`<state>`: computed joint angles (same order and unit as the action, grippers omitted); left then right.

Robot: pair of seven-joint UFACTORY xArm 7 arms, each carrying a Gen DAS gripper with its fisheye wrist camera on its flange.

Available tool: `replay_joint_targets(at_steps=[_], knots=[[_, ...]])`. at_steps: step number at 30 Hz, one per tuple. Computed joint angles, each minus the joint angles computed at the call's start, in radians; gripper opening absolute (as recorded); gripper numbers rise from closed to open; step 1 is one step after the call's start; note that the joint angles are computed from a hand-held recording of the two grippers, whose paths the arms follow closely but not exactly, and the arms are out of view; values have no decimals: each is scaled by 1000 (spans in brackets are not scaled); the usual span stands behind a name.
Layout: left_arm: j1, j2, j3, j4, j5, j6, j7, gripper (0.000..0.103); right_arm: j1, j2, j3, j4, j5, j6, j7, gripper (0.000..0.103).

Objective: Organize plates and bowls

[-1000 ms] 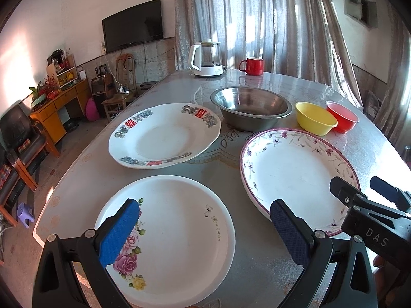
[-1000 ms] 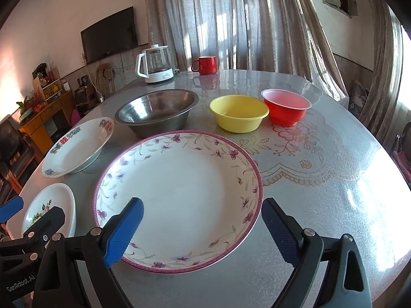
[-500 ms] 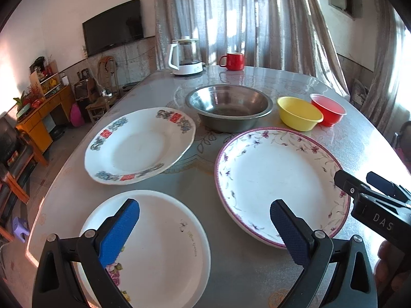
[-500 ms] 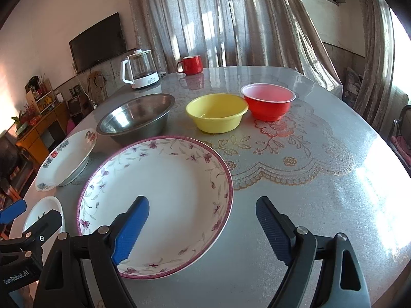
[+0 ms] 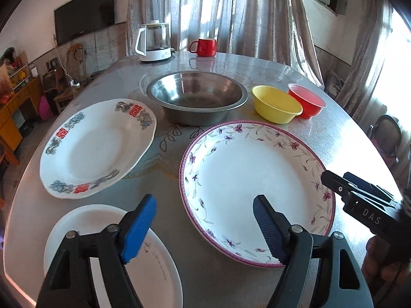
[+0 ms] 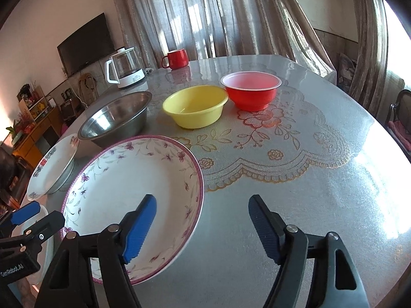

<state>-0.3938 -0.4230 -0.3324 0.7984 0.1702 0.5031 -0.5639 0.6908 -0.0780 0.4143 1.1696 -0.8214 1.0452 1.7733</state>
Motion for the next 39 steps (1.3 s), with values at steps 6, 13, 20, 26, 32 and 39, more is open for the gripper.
replay_joint_targets(at_steps=[6,13,20,26,32,39], knots=[[-98,81,145,44,-228,-16,213,44,-21,-10,-21,-41,52,-100,-16,46],[-81,132,164,91,-364,28,335,36,-49,-22,-24,-82,80,-203,-40,40],[-50,214,135,157,-344,76,362,36,-51,0,-25,-62,85,-215,-130,40],[-24,236,84,183,-188,95,243,36,-74,-36,-50,-127,130,-383,-185,42],[-61,249,85,194,-235,86,242,36,-137,-114,-39,-225,193,-506,-171,42],[-92,295,63,237,-222,80,188,36,-205,-201,6,-271,230,-465,-186,42]])
